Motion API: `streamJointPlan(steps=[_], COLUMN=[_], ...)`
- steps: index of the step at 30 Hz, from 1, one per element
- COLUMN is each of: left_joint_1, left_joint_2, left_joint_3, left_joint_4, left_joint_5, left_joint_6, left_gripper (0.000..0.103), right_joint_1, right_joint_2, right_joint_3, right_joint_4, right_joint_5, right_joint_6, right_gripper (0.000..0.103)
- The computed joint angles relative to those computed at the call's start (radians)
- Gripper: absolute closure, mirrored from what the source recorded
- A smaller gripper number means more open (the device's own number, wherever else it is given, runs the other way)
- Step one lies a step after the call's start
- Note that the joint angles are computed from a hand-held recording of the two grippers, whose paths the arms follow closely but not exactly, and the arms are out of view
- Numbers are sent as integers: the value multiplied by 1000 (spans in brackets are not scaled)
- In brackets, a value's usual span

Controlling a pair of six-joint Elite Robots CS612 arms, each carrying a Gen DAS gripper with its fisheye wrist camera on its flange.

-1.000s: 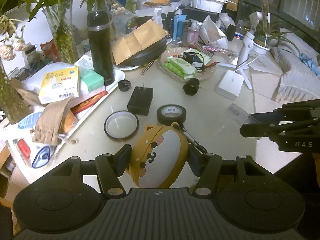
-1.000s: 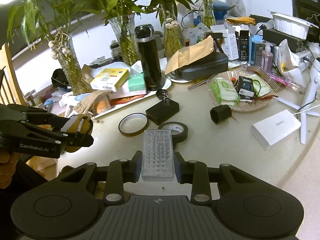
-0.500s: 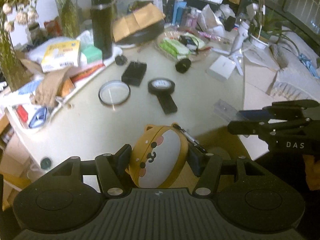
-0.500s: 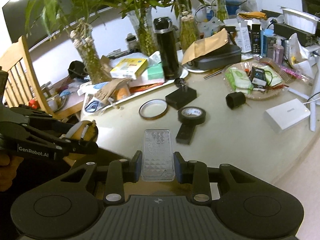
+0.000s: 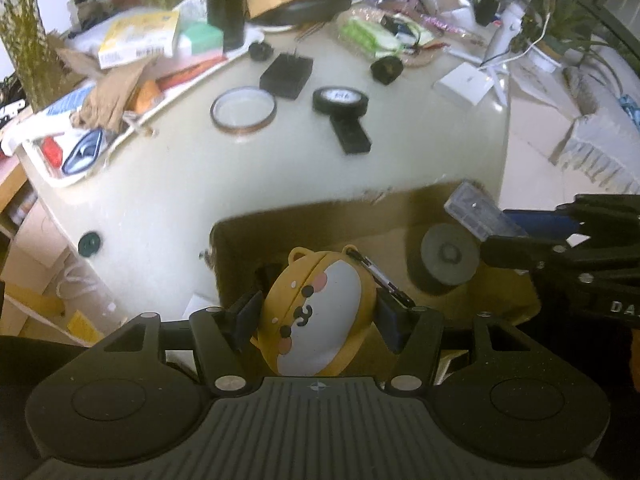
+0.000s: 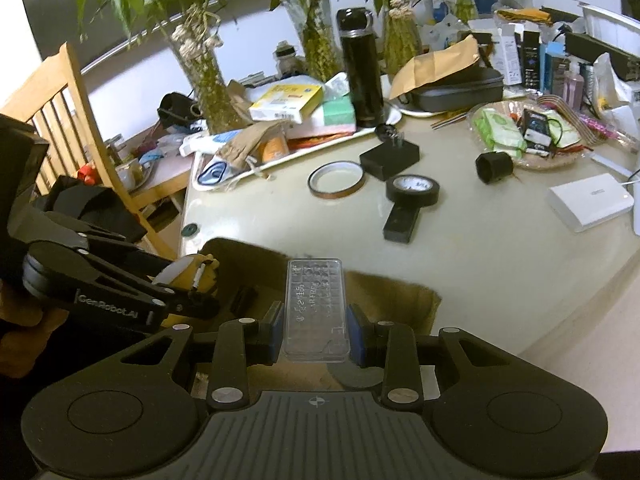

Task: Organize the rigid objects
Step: 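Carry the orange case into the cardboard box and open the left gripper, then lower the clear plastic case into the box and open the right gripper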

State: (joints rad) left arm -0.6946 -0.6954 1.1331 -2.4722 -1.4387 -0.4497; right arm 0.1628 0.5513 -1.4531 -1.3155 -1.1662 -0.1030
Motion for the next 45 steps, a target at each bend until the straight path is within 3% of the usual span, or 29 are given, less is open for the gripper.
streamJointPlan(steps=[2,8,14,21,34,35,37,40,45], left_joint_1=[0,0,0,-10,-3,-2,-1,2,6], left_joint_2=[-2,-24,-35,-50,-51,-50,-49,-49,-48], left_joint_3=[9,71,104,136,141,140,138,138,135], left_joint_4=[11,-99,-180,-253,-296,-297,-296,-297,-288], left_joint_5=[7,-7,-26,17,27,28,31,35,49], left_joint_6=[-8,21,62,146,135,133,129,126,123], left_gripper=[44,37,37,37,37,37,37,37,37], right_joint_1=[4,15,24,27,35,36,41,39,43], right_joint_2=[1,4,6,0,-13,-13,-14,-5,-9], right_joint_3=[-2,-4,-8,2,30,34,42,33,36], right_joint_4=[4,11,30,41,6,-3,-3,-21,6], right_joint_5=[-5,-23,-50,-66,-54,-64,-92,-91,-116], right_joint_6=[3,21,28,16,-5,-6,-11,-19,-53], right_gripper=[67,67,67,67,66,64,28,15,4])
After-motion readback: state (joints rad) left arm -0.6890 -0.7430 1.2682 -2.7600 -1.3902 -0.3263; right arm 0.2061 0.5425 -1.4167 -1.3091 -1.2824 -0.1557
